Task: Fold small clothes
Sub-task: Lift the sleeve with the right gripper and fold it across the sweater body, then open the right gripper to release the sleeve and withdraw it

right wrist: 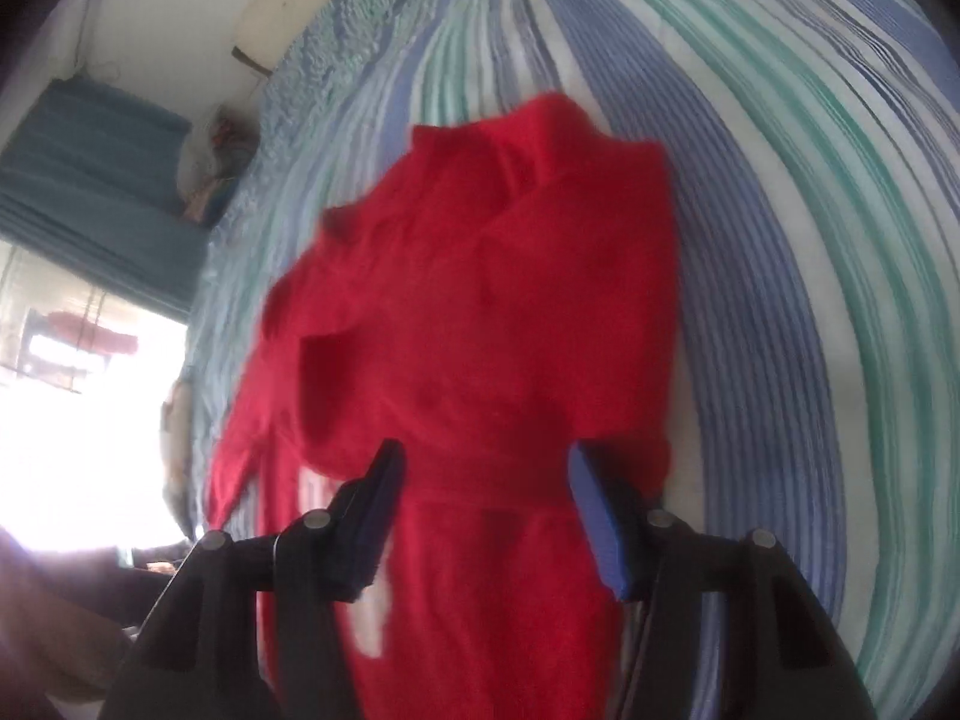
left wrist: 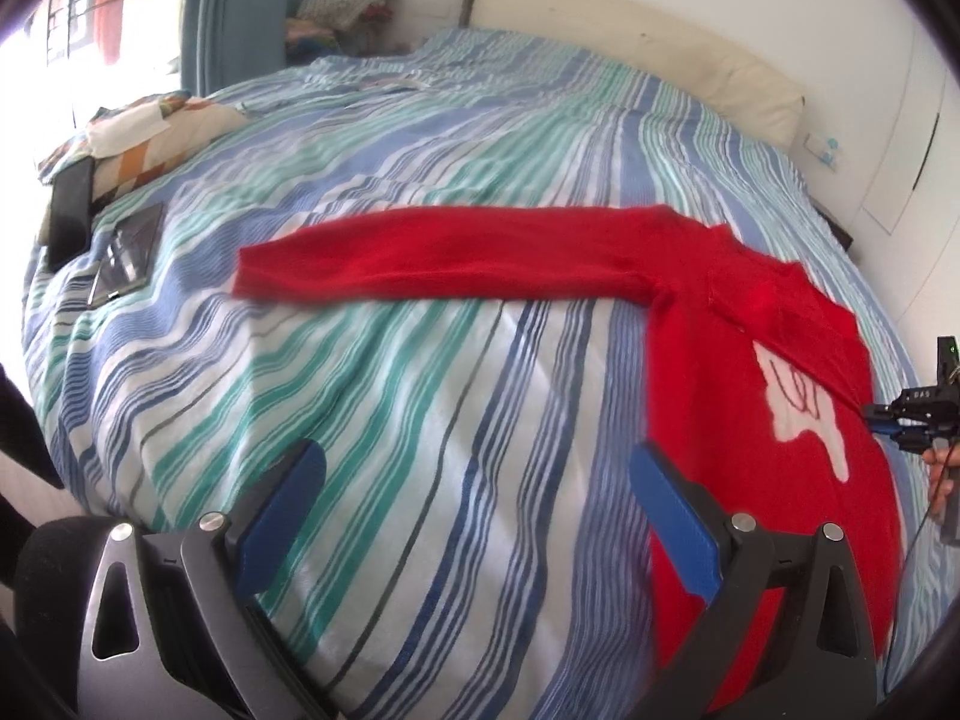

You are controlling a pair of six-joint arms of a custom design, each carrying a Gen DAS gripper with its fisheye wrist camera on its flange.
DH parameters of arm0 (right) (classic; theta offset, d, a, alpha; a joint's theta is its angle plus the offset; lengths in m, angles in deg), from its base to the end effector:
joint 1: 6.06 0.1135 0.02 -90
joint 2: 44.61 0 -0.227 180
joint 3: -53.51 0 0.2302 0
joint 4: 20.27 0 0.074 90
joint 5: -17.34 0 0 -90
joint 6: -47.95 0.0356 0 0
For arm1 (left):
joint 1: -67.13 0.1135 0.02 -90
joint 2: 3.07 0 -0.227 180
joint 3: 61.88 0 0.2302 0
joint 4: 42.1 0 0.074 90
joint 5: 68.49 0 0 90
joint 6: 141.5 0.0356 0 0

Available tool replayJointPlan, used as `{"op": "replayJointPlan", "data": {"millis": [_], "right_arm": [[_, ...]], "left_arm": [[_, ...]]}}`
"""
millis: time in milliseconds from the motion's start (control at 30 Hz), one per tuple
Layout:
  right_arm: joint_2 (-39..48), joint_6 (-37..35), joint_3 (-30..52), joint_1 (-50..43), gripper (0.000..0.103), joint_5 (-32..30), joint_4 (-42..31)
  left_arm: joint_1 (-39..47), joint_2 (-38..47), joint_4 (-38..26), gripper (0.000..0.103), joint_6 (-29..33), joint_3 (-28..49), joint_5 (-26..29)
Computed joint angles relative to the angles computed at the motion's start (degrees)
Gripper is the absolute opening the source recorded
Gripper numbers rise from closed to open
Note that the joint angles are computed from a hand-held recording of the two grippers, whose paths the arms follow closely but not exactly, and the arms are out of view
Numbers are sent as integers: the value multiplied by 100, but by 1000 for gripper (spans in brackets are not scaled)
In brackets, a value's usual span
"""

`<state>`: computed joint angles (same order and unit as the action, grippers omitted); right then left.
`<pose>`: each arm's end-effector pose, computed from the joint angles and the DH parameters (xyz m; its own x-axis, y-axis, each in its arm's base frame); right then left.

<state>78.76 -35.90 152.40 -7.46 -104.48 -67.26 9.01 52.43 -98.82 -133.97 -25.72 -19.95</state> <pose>0.3878 0.0093 0.1088 -0.9581 0.1145 -0.2624 -0.0444 0.8462 0.5311 0.0902 -0.1004 0.1266 -0.6145 -0.4187 -0.6686 -0.4358 0.8867 -0.1546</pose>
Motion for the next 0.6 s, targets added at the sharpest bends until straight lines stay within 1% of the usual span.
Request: {"op": "replayJointPlan", "data": {"millis": [33, 67, 133, 167, 233, 267, 300, 333, 367, 400, 467, 533, 567, 600], "right_arm": [[-11, -72, -187, 26, 24, 361, 175], [-220, -151, -472, 92, 14, 735, 431], [-763, -419, -824, 364, 18, 1282, 616], [-1008, -607, -831, 593, 21, 1463, 501], [-1395, -1012, -687, 1157, 24, 1562, 209], [-1499, -1197, -555, 1508, 32, 1589, 80], [-1539, -1370, -433, 1872, 46, 1590, -14], [-1504, -1510, -263, 2247, 53, 1572, -100], [-1388, -1605, -79, 2634, 58, 1598, -130], [-1133, -1671, 229, 3008, 58, 1711, -175], [-312, -1788, 1125, 3600, 58, 2090, -370], [597, -1936, 2098, 4000, 51, 2718, -668], [901, -1975, 2368, 4143, 44, 3090, -752], [1231, -1981, 2668, 4208, 40, 3428, -834]], "left_arm": [[-26, 41, 9, 101, 11, 14, 0], [-16, 36, 60, 101, 71, 4, 22], [94, -51, 225, 101, 292, -52, 105], [175, -98, 323, 101, 421, -76, 151], [276, -126, 489, 101, 568, -102, 210], [276, -114, 538, 101, 583, -102, 217], [261, -121, 548, 101, 595, -98, 209], [221, -105, 519, 101, 588, -72, 173], [154, -82, 434, 101, 546, -32, 117], [98, -78, 344, 101, 504, -7, 66], [60, -179, 246, 101, 463, -37, 59], [135, -427, 226, 101, 471, -153, 148], [183, -577, 223, 101, 483, -219, 190], [229, -731, 211, 101, 496, -277, 225]]}}
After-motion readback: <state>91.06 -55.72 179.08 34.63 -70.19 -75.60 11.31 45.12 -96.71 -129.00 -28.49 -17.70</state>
